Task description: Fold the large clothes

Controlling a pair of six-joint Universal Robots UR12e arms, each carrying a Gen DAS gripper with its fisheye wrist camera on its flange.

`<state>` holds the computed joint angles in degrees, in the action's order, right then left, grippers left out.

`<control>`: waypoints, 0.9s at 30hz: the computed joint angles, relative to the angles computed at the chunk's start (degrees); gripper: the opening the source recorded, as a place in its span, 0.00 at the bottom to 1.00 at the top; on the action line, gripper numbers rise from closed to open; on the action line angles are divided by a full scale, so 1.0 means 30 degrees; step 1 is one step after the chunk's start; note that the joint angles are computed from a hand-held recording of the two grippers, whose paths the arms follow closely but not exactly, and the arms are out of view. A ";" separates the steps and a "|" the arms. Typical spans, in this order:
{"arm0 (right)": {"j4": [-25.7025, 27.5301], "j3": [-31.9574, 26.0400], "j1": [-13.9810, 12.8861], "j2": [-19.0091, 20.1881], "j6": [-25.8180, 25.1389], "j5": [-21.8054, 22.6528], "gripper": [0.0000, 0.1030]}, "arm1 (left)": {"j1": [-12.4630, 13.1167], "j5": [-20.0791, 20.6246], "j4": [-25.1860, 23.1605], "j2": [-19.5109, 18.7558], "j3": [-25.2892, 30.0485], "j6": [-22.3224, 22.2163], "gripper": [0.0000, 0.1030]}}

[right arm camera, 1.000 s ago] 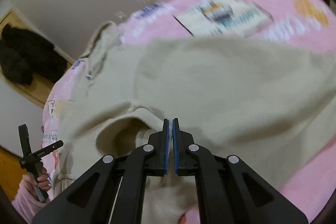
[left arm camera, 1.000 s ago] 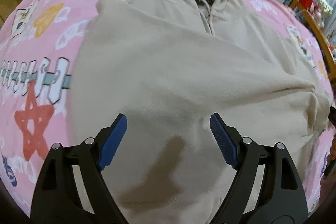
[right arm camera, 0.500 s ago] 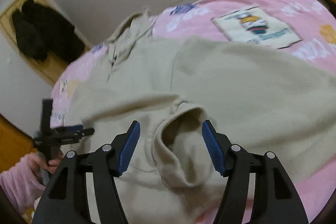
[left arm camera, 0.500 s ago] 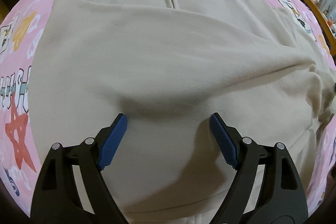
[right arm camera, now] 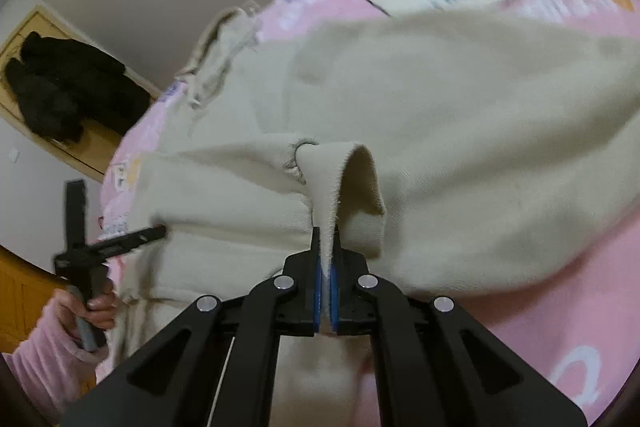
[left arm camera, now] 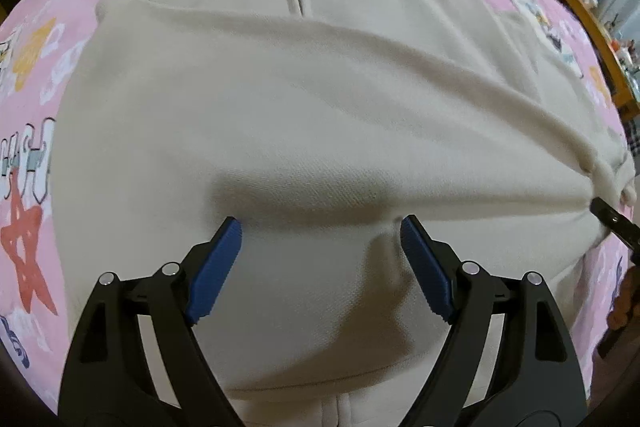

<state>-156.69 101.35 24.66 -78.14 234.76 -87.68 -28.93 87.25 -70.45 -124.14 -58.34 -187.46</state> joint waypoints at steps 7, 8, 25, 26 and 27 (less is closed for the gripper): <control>-0.1411 0.0665 -0.0314 -0.0053 0.0971 0.0017 0.19 | -0.0443 0.1486 -0.1599 -0.0567 0.1057 0.0692 0.79; -0.1552 0.1070 -0.0210 -0.0514 0.1359 -0.0869 0.31 | -0.0465 0.1390 -0.1691 -0.0581 0.1201 0.0761 0.79; 0.1337 0.8325 -0.4081 -0.8428 1.4001 -0.6959 0.65 | -0.2625 0.0879 -0.4606 -0.3730 0.7233 0.4341 0.79; 0.2066 0.8222 -0.4543 -0.8355 1.3849 -0.6359 0.66 | -0.2716 0.0902 -0.4691 -0.3735 0.7304 0.4469 0.79; 0.1995 0.8263 -0.4921 -0.8238 1.3403 -0.5812 0.65 | -0.2787 0.0934 -0.4872 -0.3909 0.7625 0.4586 0.79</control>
